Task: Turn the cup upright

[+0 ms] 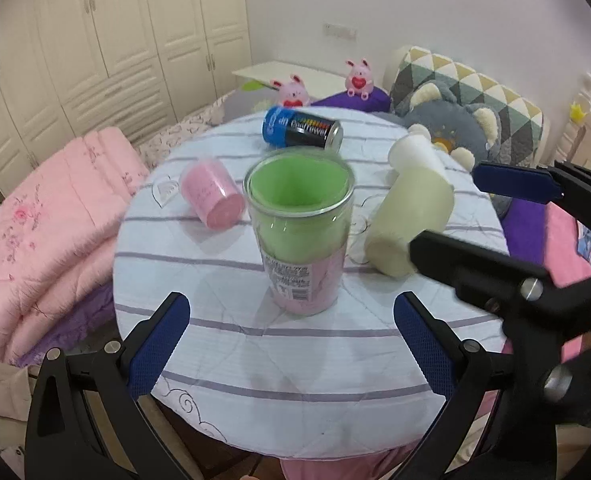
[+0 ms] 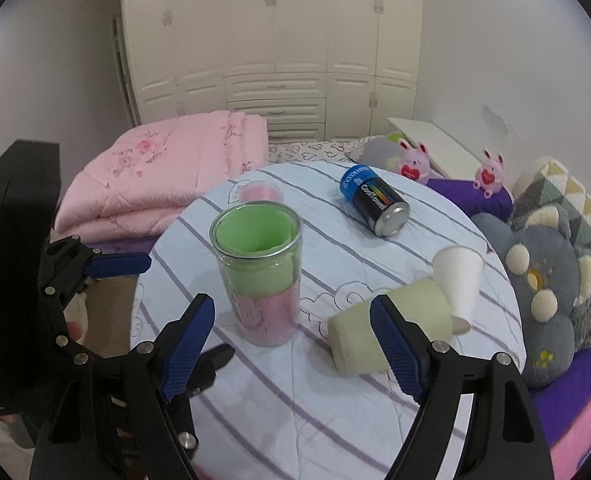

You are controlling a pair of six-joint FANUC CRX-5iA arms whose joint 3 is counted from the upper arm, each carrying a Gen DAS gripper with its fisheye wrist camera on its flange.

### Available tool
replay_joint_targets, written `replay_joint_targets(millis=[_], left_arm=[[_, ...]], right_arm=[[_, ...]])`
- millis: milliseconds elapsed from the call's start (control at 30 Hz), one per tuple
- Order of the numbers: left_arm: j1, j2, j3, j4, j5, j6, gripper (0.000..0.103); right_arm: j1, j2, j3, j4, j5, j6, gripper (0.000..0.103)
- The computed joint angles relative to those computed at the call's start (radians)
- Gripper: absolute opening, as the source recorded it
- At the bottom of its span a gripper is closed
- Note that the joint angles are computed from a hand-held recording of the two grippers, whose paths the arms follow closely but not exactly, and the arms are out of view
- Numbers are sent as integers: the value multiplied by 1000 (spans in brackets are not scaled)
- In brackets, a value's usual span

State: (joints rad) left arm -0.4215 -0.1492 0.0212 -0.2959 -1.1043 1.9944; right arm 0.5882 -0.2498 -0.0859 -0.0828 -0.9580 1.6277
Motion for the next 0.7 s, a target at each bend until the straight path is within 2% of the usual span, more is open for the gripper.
replay_joint_targets(millis=[133, 433, 633, 700], left_arm=[[-33, -8, 29, -56, -19, 52, 103], [-122, -14, 80, -151, -15, 117, 103], [-194, -8, 114, -240, -14, 162, 103], [-212, -7, 121, -265, -14, 175, 103]], right_arm=[[-32, -22, 9, 1, -7, -38, 82], [-51, -127, -91, 148, 100, -204, 82], [-80, -160, -124, 164, 149, -243, 82], [-72, -181, -152, 208, 176, -283, 82]])
